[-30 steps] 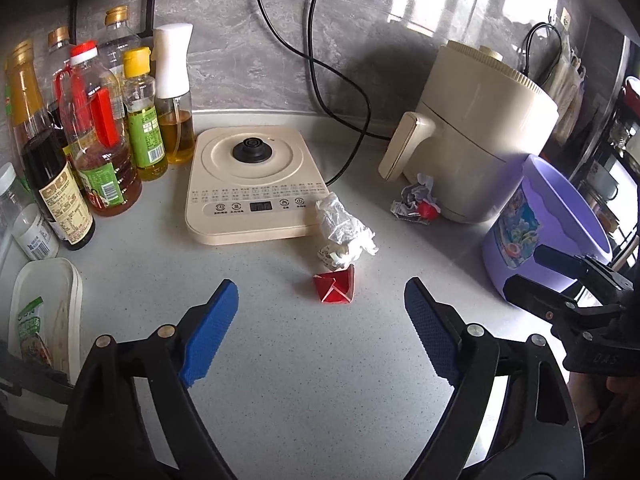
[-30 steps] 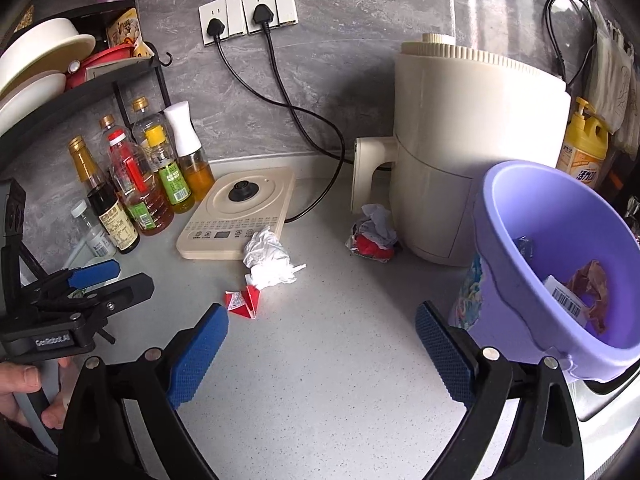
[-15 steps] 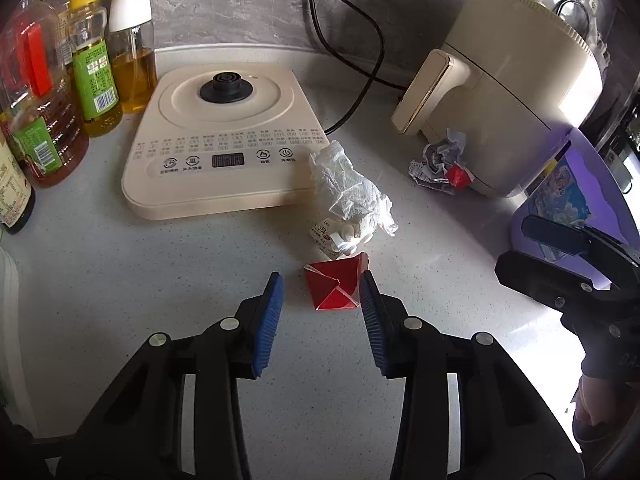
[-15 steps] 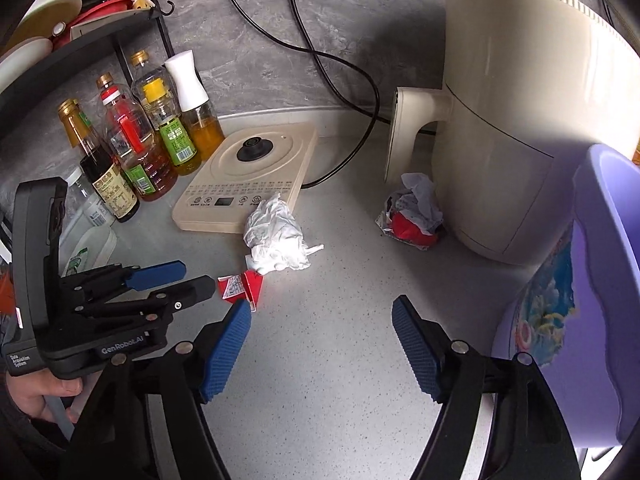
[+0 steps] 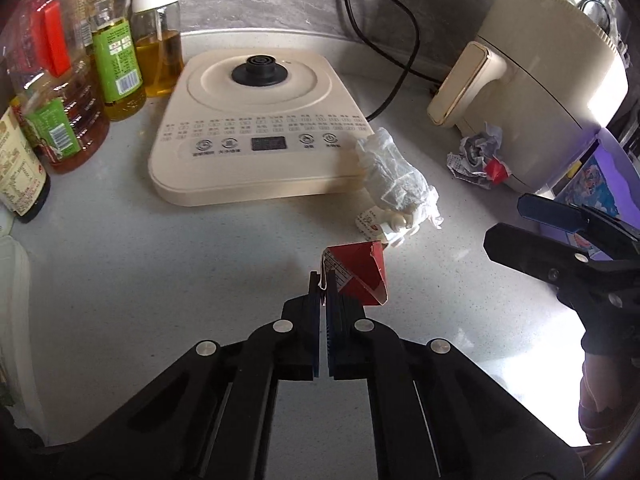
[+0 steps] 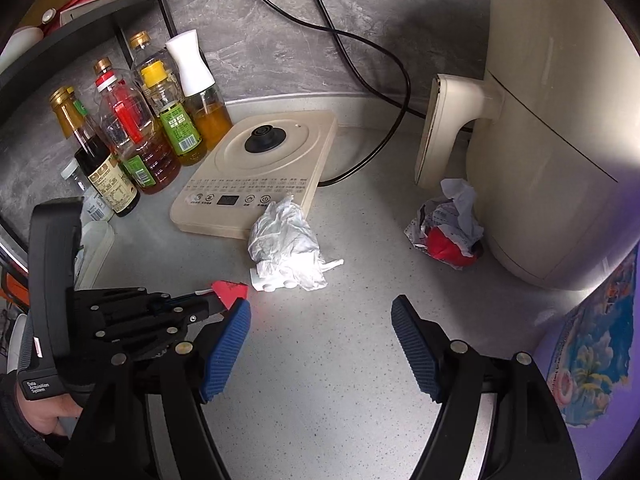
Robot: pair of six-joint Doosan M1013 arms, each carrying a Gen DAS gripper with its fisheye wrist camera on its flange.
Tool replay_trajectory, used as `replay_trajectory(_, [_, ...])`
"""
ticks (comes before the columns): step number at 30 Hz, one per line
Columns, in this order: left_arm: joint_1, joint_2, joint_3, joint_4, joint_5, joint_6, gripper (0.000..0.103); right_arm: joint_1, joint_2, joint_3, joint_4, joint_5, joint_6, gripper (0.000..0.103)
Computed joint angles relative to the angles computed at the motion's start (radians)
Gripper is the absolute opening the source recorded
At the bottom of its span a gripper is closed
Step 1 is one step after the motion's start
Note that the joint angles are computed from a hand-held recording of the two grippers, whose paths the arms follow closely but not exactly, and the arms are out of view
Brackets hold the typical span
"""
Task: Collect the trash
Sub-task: 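Grasp the red paper scrap with the left gripper while the right grasps the white tissue, then carry the red scrap and white tissue into the purple bucket and release both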
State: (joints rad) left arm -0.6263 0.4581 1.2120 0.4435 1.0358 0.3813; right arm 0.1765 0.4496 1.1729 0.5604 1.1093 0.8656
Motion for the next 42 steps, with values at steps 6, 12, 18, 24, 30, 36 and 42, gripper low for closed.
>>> replay_trajectory(6, [-0.007,-0.032,0.036,0.062,0.053,-0.084,0.003,0.024,0.031,-0.034,0.016,0.019,-0.008,0.078])
replay_trajectory(12, [-0.008,-0.049,0.053,0.094,0.093,-0.149,0.003,0.045,0.069,-0.083,0.032,0.053,-0.015,0.078])
replay_trajectory(18, [-0.018,-0.062,0.069,0.119,0.107,-0.202,0.003,0.064,0.116,-0.142,0.0,0.093,-0.011,0.055])
replay_trajectory(24, [-0.033,-0.079,0.08,0.154,0.106,-0.23,0.003,0.062,0.121,-0.153,-0.014,0.122,-0.013,0.012])
replay_trajectory(30, [-0.052,-0.093,0.078,0.204,0.111,-0.253,0.003,0.039,0.068,-0.1,0.03,0.082,-0.05,0.011])
replay_trajectory(36, [-0.068,-0.105,0.059,0.264,0.108,-0.26,0.003,0.008,0.013,-0.06,0.092,0.043,-0.074,0.011])
replay_trajectory(42, [-0.079,-0.111,0.031,0.315,0.1,-0.24,0.003,-0.025,-0.03,-0.051,0.154,0.008,-0.08,0.011])
